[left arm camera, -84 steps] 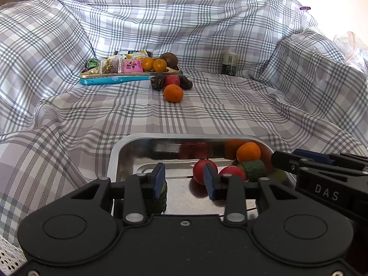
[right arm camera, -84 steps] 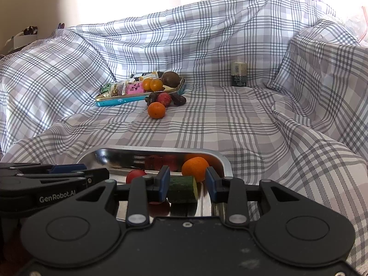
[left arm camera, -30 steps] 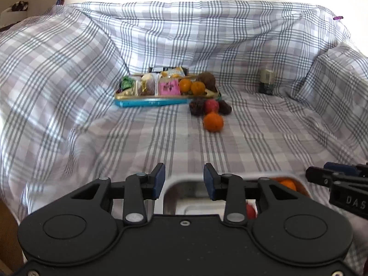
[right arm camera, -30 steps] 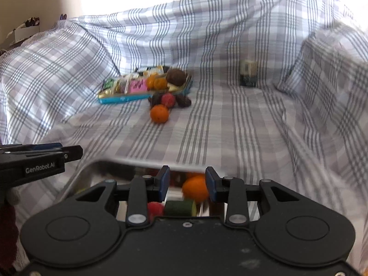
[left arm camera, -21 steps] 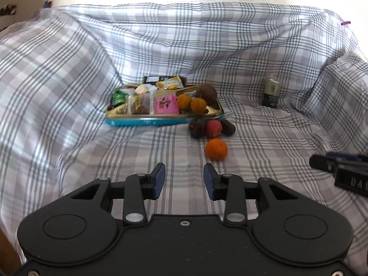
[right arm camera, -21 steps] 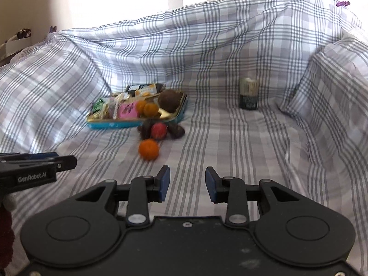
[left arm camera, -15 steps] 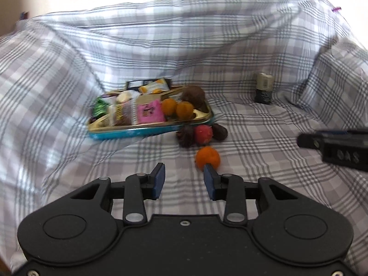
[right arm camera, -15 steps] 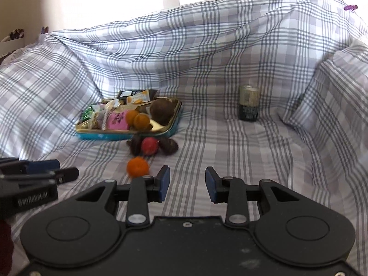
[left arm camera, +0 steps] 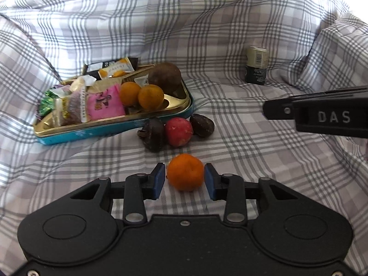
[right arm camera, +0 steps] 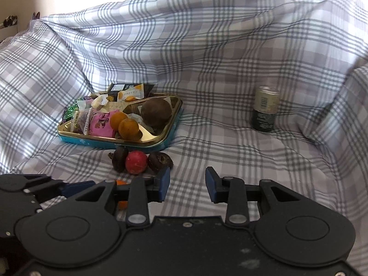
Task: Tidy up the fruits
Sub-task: 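Grasp an orange with the left tool while the right tool grasps a dark brown fig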
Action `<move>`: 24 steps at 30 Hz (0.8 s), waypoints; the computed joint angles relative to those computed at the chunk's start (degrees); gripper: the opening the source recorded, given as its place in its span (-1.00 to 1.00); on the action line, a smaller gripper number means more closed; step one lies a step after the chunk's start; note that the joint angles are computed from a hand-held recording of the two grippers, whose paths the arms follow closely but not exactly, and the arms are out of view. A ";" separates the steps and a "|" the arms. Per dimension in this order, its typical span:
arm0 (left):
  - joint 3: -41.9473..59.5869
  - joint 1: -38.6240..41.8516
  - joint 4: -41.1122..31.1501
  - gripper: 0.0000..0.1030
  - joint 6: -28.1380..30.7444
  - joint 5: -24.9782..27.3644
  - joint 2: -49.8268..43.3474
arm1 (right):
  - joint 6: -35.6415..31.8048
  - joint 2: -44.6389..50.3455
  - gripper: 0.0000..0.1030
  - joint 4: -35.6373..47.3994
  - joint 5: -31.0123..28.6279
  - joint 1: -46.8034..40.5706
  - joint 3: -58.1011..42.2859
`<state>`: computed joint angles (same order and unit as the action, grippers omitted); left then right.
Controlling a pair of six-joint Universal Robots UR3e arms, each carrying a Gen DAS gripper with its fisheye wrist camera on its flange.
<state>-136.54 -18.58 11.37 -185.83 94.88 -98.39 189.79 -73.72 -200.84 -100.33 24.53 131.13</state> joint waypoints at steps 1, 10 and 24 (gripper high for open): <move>0.12 0.58 0.37 -0.11 -0.02 -0.65 -0.69 | -0.75 0.85 -0.30 0.73 0.99 -0.34 -1.31; -0.81 4.74 -0.02 0.04 -3.27 -5.66 -0.66 | -6.07 10.77 -0.30 4.83 4.97 -0.59 -13.03; -2.54 8.01 -1.04 0.05 -5.16 -9.21 1.38 | -7.04 21.36 -0.30 5.97 3.84 0.23 -22.62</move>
